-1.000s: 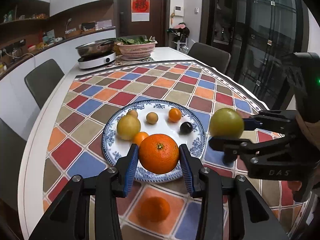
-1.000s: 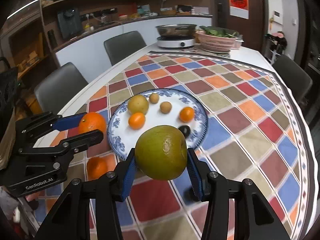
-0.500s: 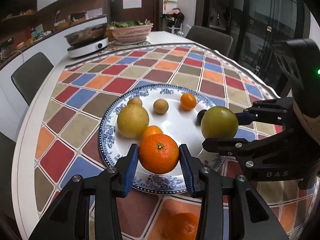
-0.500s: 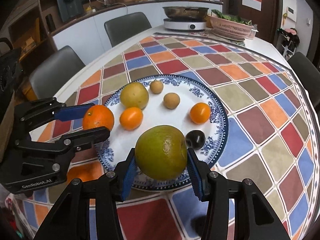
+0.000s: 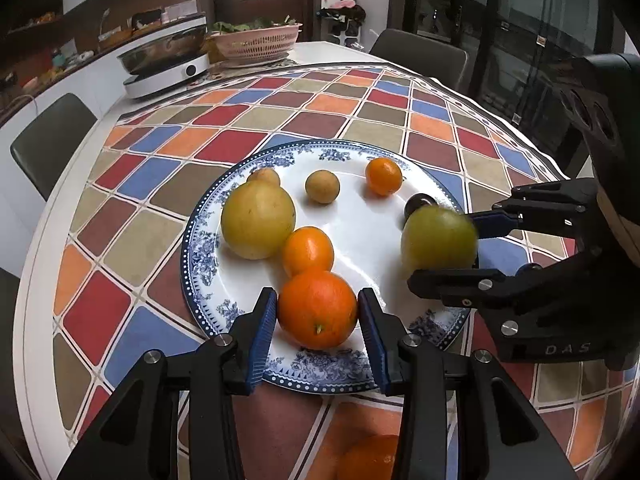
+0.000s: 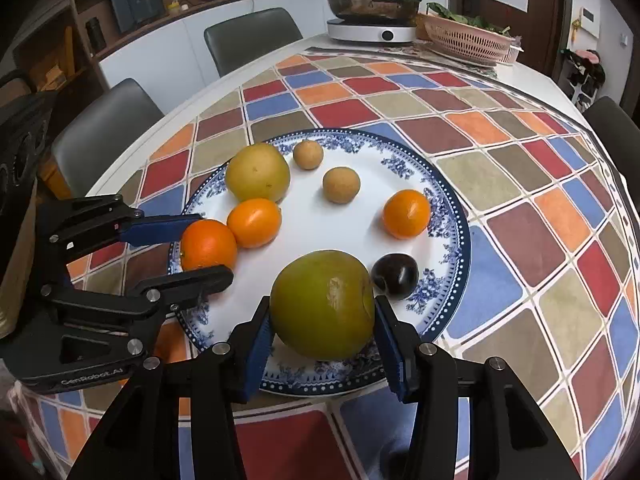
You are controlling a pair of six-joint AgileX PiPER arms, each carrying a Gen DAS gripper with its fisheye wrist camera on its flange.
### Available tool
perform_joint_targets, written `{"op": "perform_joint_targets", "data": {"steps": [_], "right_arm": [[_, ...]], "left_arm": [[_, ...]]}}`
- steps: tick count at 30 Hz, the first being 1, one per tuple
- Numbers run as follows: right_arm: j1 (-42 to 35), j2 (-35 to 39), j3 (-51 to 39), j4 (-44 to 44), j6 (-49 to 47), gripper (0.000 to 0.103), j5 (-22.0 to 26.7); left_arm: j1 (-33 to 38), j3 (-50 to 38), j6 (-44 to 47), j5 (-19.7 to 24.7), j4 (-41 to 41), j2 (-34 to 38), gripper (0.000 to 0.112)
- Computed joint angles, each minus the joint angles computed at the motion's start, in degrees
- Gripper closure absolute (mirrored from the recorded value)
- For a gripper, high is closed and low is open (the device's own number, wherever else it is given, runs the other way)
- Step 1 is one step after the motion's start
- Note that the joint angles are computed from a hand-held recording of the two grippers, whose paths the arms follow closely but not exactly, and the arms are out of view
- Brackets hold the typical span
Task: Organize fruits
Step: 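Open the left tool on the plate while the right tool releases the green pear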
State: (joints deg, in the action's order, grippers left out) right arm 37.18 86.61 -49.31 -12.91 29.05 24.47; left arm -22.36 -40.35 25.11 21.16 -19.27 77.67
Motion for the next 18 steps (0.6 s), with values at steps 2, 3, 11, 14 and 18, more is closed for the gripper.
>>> {"op": "perform_joint_targets", "data": {"steps": [2, 3, 11, 14, 18], "right_arm": [[0.3, -0.3, 0.3, -0.9, 0.8, 0.052, -0.1], [0.6, -0.7, 0.5, -2.0, 1.8, 0.051, -0.3], [4.6, -6.3, 1.3, -13.7, 15.2, 0.046, 3.4], [7.1, -9.6, 2.0, -17.5, 20.5, 0.046, 6.0], [10.5, -14.2, 2.9, -21.5, 27.2, 0.046, 9.8]], "left_arm": [[0.0, 0.3, -1.3, -0.4, 1.1, -1.0, 0.065], [0.0, 0.5, -1.7, -0.5, 1.5, -1.8, 0.062], [-3.9, 1.5, -22.9, 2.2, 20.1, -10.9, 0.058], [-6.1, 1.6, -29.8, 4.8, 25.3, -15.3, 0.054], [-10.9, 1.6, -40.5, 8.7, 33.1, -20.5, 0.044]]}}
